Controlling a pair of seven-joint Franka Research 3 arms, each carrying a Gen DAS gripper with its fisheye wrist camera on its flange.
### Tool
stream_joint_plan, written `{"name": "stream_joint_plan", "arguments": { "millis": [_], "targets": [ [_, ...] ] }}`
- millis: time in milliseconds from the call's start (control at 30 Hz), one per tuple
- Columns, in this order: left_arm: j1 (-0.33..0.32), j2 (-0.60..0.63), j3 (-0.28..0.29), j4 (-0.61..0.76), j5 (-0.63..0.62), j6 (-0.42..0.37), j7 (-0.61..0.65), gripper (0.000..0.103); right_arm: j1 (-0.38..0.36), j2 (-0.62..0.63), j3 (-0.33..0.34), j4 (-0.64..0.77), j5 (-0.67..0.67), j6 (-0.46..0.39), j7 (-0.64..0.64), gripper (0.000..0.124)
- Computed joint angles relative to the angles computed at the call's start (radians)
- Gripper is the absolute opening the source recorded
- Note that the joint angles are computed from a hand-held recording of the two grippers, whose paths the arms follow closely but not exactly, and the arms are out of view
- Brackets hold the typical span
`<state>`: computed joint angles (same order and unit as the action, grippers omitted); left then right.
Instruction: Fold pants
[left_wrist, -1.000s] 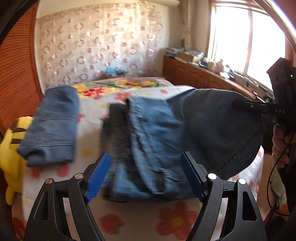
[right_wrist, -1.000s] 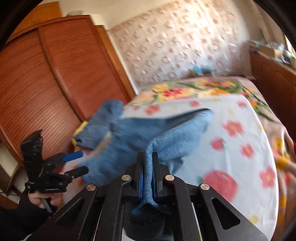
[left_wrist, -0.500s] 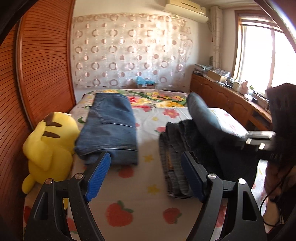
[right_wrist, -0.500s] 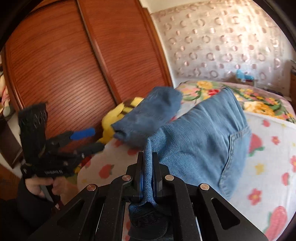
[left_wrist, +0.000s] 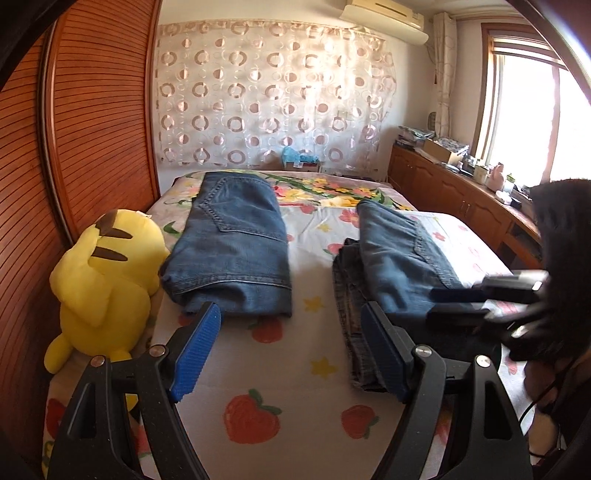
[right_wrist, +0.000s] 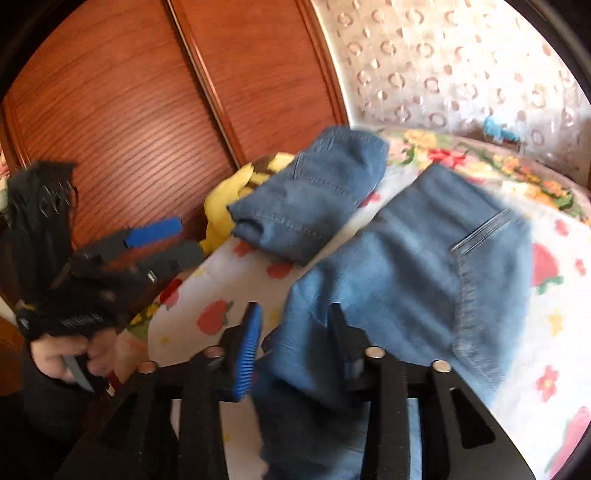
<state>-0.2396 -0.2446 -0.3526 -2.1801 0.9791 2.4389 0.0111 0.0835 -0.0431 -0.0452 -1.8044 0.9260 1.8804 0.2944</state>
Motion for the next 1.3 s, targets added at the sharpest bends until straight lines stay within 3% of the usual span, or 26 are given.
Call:
{"name": "stream_joint_plan", "arguments": {
  "millis": [133,200,333,467,633,700,867,1000,1100,1133,1167,1233,1300],
  "targets": [
    [-0.006,0.035,-0.002,0.037,0.012,0.015,0.016,0.079,-0.02,0.008,-0.018,0.046,0.041,0.033,-0.01,0.064],
    [-0.013,0.065,0.002,0.063,0.015,0.033,0.031,0.079,-0.025,0.03,-0.014,0.068,0.042,0.107,-0.004,0.07],
    [-0.031,0.13,0.02,0.099,-0.011,0.09,0.063,0.079,-0.025,0.134,0.008,0.165,-0.031,0.231,0.074,0.071],
    [-0.052,0.175,0.04,0.108,-0.068,0.111,0.11,0.079,-0.021,0.251,0.044,0.277,-0.106,0.281,0.181,0.072],
    [-0.059,0.184,0.059,0.077,-0.118,0.15,0.088,0.079,-0.045,0.352,0.079,0.405,-0.148,0.221,0.273,0.072],
    [-0.065,0.195,0.058,0.083,-0.137,0.125,0.095,0.076,-0.045,0.394,0.097,0.449,-0.158,0.21,0.301,0.072],
    [-0.069,0.199,0.064,0.071,-0.124,0.165,0.064,0.071,-0.045,0.479,0.115,0.547,-0.222,0.189,0.367,0.072],
    [-0.06,0.194,0.072,0.035,-0.102,0.261,0.0,0.057,-0.073,0.487,0.13,0.546,-0.214,0.152,0.371,0.072],
    [-0.042,0.195,0.083,0.006,-0.081,0.381,-0.069,0.039,-0.093,0.554,0.139,0.651,-0.21,0.041,0.425,0.072],
    [-0.039,0.196,0.083,0.005,-0.079,0.402,-0.081,0.036,-0.098,0.565,0.144,0.668,-0.209,0.028,0.424,0.069],
    [-0.038,0.196,0.08,0.008,-0.076,0.397,-0.082,0.034,-0.106,0.589,0.15,0.704,-0.204,-0.012,0.437,0.059],
    [-0.038,0.2,0.077,0.015,-0.058,0.402,-0.084,0.022,-0.116,0.621,0.158,0.758,-0.199,-0.057,0.469,0.053],
    [-0.04,0.196,0.072,0.019,-0.043,0.389,-0.093,0.016,-0.124,0.608,0.167,0.743,-0.19,-0.049,0.442,0.031]
  ]
}}
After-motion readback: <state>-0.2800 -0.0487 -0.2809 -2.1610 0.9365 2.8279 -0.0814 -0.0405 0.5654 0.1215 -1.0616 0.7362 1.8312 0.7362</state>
